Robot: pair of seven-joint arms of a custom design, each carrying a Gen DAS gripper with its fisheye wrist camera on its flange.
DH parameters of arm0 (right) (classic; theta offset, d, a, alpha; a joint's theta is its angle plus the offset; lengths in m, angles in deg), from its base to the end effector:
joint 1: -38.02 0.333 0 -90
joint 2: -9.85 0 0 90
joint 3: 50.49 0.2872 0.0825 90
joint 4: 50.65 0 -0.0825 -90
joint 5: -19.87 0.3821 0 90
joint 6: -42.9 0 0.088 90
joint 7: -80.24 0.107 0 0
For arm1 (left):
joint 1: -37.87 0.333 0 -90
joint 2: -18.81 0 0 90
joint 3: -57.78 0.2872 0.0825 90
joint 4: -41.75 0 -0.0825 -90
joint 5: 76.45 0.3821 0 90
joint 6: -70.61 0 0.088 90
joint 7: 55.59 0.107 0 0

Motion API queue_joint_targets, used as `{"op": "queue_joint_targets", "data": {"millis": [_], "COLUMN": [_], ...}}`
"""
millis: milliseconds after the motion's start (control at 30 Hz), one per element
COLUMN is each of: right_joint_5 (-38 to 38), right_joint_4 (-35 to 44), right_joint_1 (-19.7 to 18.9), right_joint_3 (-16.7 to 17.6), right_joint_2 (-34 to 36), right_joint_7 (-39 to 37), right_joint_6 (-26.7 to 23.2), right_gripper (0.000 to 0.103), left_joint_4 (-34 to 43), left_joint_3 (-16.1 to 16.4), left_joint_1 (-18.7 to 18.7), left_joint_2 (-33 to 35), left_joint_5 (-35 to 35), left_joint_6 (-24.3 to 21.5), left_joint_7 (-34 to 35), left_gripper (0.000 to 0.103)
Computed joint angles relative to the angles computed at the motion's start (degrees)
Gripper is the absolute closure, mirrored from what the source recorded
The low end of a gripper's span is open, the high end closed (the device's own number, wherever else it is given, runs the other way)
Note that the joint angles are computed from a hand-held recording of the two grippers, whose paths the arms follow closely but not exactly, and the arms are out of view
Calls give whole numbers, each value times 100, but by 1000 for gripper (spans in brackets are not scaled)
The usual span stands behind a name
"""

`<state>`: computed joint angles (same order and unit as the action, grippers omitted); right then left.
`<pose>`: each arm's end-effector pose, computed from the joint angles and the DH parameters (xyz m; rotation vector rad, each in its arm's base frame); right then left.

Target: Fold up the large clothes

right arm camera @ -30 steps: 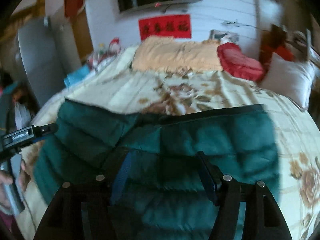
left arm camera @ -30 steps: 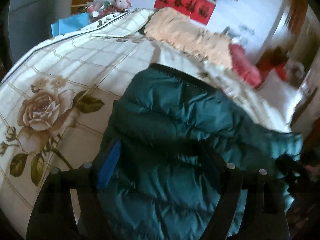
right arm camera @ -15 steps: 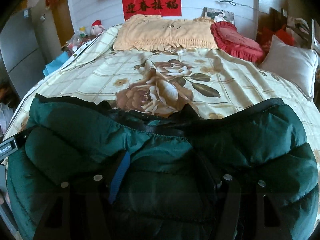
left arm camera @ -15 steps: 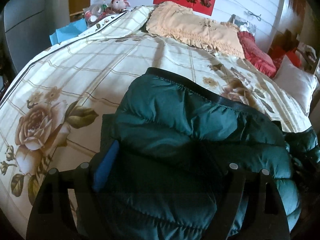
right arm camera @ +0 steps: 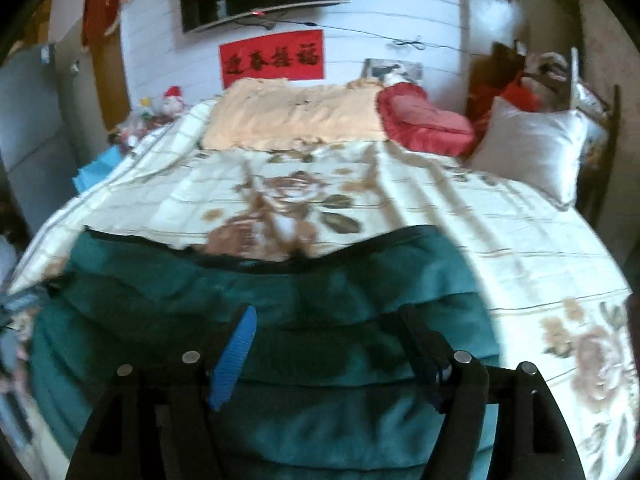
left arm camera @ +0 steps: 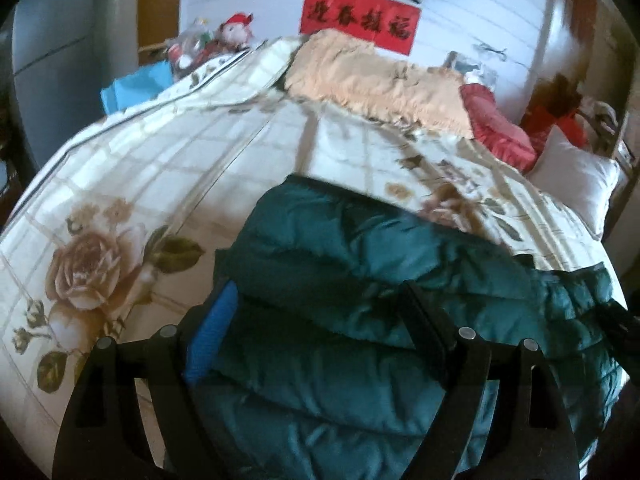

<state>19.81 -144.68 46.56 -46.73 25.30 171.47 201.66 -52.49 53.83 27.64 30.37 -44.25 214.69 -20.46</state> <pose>0.6676 0.1403 0.5354 -1.8260 1.5181 -0.6601 0.6430 -0.1632 0.5428 -2.0463 1.4005 -0.7275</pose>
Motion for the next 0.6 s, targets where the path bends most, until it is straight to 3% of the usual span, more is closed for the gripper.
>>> {"op": "queue_joint_targets", "data": {"millis": [233, 433, 600], "right_joint_5": [-234, 160, -165], "right_joint_4": [716, 1068, 1085], "right_joint_1": [-6, -201, -15], "right_joint_3": [-126, 50, -134], "right_joint_2": [640, 1041, 945], "right_joint_7": [321, 206, 453], "right_joint_6": [-585, -589, -792], "right_gripper": [31, 27, 26], "left_joint_4": [990, 1169, 1205], "left_joint_3": [60, 199, 276], "left_joint_1": [-243, -327, -394], "left_joint_2": [813, 1065, 1130], "left_joint_5": [-98, -192, -183], "left_joint_6": [-690, -615, -605], "left_joint_7": [544, 575, 606], "left_gripper": [20, 18, 16]}}
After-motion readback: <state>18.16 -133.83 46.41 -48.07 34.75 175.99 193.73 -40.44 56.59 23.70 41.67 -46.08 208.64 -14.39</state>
